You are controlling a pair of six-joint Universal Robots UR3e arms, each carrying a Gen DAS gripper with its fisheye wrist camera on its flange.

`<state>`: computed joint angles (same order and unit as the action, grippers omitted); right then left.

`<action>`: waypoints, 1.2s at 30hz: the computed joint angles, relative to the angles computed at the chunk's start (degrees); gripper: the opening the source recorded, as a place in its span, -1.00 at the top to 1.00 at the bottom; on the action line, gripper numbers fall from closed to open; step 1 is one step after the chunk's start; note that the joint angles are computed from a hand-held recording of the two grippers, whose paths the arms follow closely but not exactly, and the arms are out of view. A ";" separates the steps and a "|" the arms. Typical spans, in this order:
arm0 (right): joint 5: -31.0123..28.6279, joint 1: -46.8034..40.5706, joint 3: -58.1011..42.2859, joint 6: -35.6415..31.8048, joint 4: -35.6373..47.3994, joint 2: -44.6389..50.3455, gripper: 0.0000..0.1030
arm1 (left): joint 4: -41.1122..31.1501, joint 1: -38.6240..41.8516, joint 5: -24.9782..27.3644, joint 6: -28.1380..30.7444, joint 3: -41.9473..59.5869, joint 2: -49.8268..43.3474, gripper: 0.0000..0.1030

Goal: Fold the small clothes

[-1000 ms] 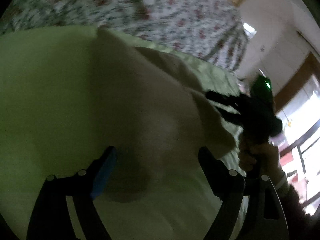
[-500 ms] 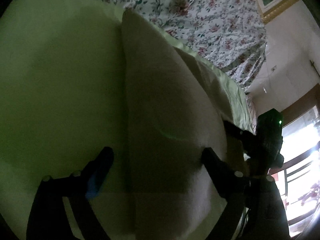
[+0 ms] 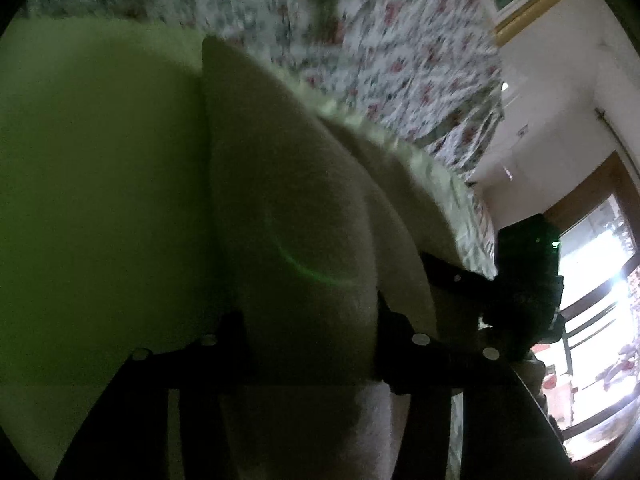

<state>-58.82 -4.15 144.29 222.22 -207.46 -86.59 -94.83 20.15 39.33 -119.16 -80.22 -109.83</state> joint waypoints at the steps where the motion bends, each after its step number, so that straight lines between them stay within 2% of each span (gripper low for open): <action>1: -2.44 3.92 -2.80 1.51 -0.37 1.64 0.34 | -2.44 2.51 0.02 2.94 -0.43 1.77 0.02; 3: -6.63 11.03 -8.78 4.19 -2.19 6.48 0.35 | -11.07 8.91 1.24 10.08 2.07 3.58 0.02; 5: -10.71 18.56 -16.75 6.57 -3.92 13.03 0.35 | -16.04 13.75 2.84 14.74 4.09 4.31 0.02; 7: -12.86 23.22 -23.82 7.39 -2.97 17.62 0.35 | -19.72 19.11 4.88 19.62 5.44 5.05 0.02; 11: -15.87 30.27 -38.41 7.33 3.04 25.60 0.35 | -23.24 26.04 7.29 24.77 7.95 4.13 0.02; 14: -17.77 33.28 -45.64 7.10 7.65 29.58 0.35 | -20.12 28.44 9.02 23.54 7.50 1.30 0.00; 17: -20.70 34.90 -47.98 7.93 11.94 31.17 0.33 | -11.67 29.76 11.32 21.80 2.83 0.26 -0.17; 20: -20.41 34.54 -45.23 8.99 10.51 30.62 0.22 | -14.94 31.13 11.38 23.37 4.65 -1.80 -0.32; 25: -22.65 34.83 -41.50 10.14 13.76 25.71 0.04 | -14.40 31.93 10.90 22.66 3.92 0.28 -0.58; 28: -27.29 35.52 -38.14 10.17 15.23 20.93 0.02 | -16.83 32.89 9.88 22.63 7.20 -1.11 -0.59; 31: -29.59 34.96 -37.64 9.90 15.71 18.71 0.02 | -17.34 32.90 8.61 20.19 10.47 -3.16 -0.59; 36: -27.44 31.88 -45.77 9.19 21.05 21.86 0.03 | -13.75 31.79 8.15 15.36 11.32 -4.17 -0.59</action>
<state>-86.26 27.73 98.52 231.41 -186.41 -64.73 -108.58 51.94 47.48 -103.80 -68.90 -114.00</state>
